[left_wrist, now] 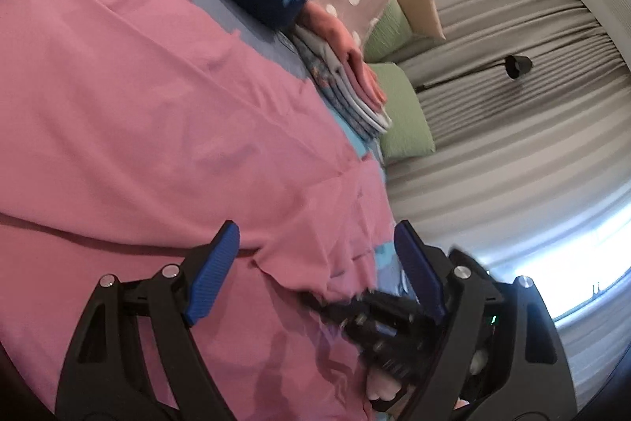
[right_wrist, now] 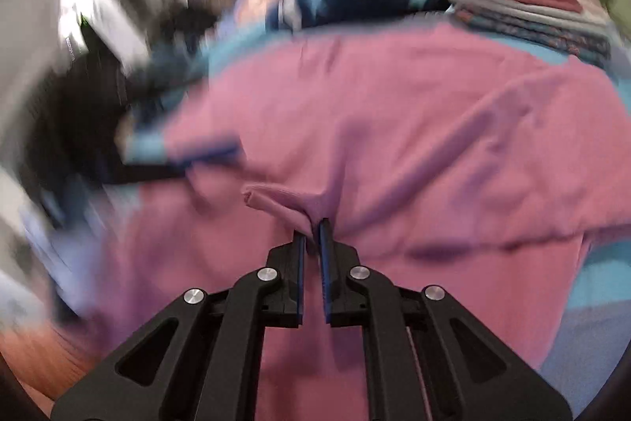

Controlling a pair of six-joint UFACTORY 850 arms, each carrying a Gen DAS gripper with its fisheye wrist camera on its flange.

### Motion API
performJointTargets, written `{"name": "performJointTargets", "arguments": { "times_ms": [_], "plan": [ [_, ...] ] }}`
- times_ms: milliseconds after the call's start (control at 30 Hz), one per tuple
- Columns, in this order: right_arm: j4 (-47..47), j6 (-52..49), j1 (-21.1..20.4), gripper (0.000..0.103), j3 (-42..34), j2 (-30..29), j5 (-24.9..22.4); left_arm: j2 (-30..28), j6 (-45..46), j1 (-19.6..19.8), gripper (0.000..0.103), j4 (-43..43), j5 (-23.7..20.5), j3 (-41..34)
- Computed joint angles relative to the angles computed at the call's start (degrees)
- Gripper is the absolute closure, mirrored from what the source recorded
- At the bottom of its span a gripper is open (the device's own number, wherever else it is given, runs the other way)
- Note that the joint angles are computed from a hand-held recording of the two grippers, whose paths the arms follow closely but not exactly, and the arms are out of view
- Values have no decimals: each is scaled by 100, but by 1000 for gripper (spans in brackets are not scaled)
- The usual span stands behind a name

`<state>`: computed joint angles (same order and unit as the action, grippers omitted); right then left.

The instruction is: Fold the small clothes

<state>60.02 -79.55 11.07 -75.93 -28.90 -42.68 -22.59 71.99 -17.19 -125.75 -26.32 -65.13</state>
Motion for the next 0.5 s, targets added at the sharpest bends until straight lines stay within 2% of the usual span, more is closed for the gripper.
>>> {"name": "performJointTargets", "arguments": {
  "times_ms": [67, 100, 133, 233, 333, 433, 500],
  "plan": [
    [-74, -531, 18, 84, 196, 194, 41, 44, -225, -30, 21, 260, 138, -5],
    [-116, -603, 8, 69, 230, 233, -21, 61, -278, -40, 21, 347, 163, 1],
    [-125, -747, 2, 65, 300, 298, -45, 54, -366, -74, 21, 474, 204, -24],
    [93, -1239, -15, 65, 566, 510, 206, -31, -973, -206, 21, 1176, 301, -129],
    [629, -1318, -264, 65, 594, 486, 2, -226, -1708, -304, 23, 1848, 129, -274],
    [941, -1093, -544, 64, 492, 380, -115, -292, -1896, -431, 23, 2011, 433, -389],
    [1242, -1097, -683, 64, 469, 347, 87, -375, -1964, -401, 29, 1837, 386, -484]
  ]
}}
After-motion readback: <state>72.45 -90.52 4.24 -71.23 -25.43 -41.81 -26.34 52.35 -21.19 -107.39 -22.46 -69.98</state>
